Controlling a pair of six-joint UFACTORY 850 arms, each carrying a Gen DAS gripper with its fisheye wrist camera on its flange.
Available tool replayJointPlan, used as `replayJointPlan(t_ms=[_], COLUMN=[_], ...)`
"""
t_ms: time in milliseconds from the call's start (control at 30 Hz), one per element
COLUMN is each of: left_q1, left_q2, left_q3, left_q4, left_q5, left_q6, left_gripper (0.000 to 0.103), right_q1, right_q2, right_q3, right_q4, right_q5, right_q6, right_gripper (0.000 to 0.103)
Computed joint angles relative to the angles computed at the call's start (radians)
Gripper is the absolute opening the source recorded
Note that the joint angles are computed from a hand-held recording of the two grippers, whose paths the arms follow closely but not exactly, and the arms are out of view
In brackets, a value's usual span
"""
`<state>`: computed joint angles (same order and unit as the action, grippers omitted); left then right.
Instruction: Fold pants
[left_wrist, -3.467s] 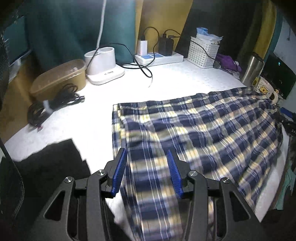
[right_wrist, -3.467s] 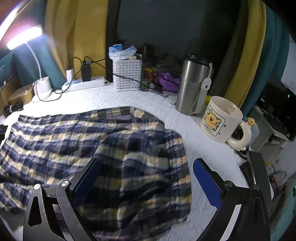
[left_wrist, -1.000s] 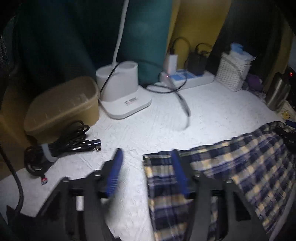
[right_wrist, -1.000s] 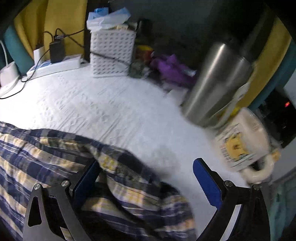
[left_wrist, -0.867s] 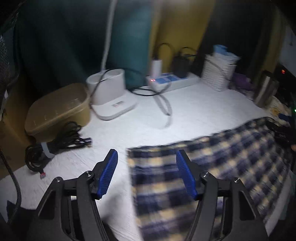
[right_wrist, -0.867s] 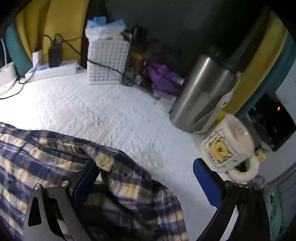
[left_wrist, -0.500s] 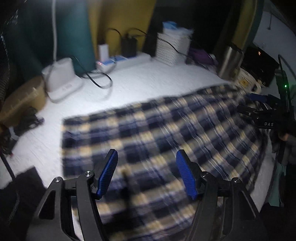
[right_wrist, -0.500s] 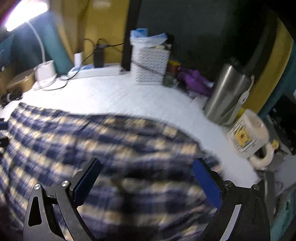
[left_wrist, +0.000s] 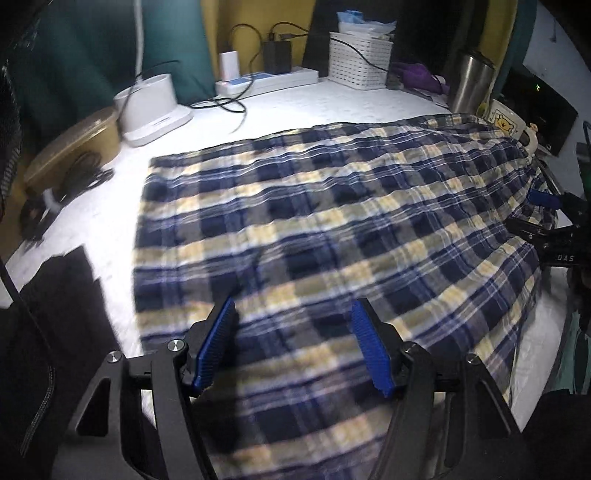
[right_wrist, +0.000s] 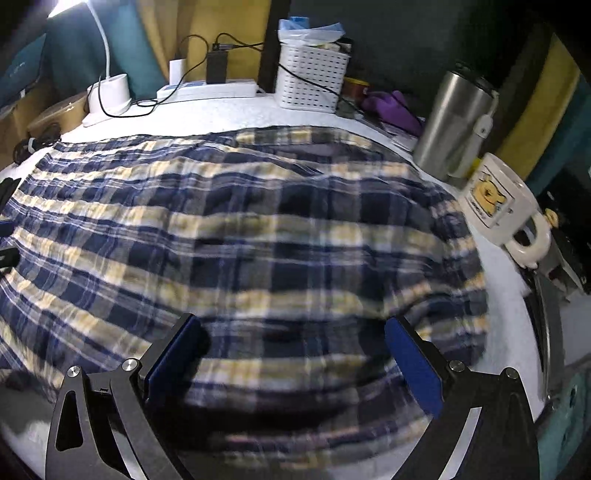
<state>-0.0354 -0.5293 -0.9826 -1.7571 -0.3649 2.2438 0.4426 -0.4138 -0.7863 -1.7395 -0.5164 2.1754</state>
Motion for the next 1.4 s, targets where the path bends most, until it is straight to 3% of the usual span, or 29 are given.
replayJointPlan(t_ms=[167, 267, 467, 600, 700, 800, 1100, 1233, 1400], left_q1=[0.034, 0.057, 0.037, 0.011, -0.007, -0.004, 0.04, 0.063, 0.099], left_q2=[0.031, 0.08, 0.126, 0.131, 0.125, 0.139, 0.169, 0.184, 0.221], left_q3=[0.042, 0.091, 0.15, 0.184, 0.206, 0.252, 0.314, 0.302, 0.299], left_q4=[0.015, 0.003, 0.029, 0.029, 0.025, -0.099, -0.167, -0.055, -0.141], left_q5=[-0.006, -0.081, -0.167, -0.178, -0.142, -0.143, -0.171, -0.172, -0.194], left_q6=[-0.026, 0.009, 0.013, 0.036, 0.052, 0.195, 0.306, 0.177, 0.239], left_gripper=[0.066, 0.066, 0.066, 0.066, 0.066, 0.066, 0.066, 0.066, 0.066], right_q1=[0.013, 0.04, 0.086, 0.087, 0.101, 0.109, 0.143, 0.151, 0.144], right_q2=[0.034, 0.062, 0.036, -0.004, -0.013, -0.001, 0.04, 0.071, 0.144], right_q3=[0.035, 0.053, 0.019, -0.012, -0.008, 0.025, 0.111, 0.144, 0.22], right_q4=[0.02, -0.046, -0.19, -0.204, -0.168, -0.213, -0.291, -0.256, -0.27], right_q5=[-0.023, -0.028, 0.017, 0.062, 0.06, 0.052, -0.003, 0.001, -0.04], right_q6=[0.024, 0.096, 0.198, 0.221, 0.202, 0.28, 0.44, 0.433, 0.501], right_gripper=[0.1, 0.1, 0.1, 0.1, 0.1, 0.1, 0.1, 0.1, 0.1])
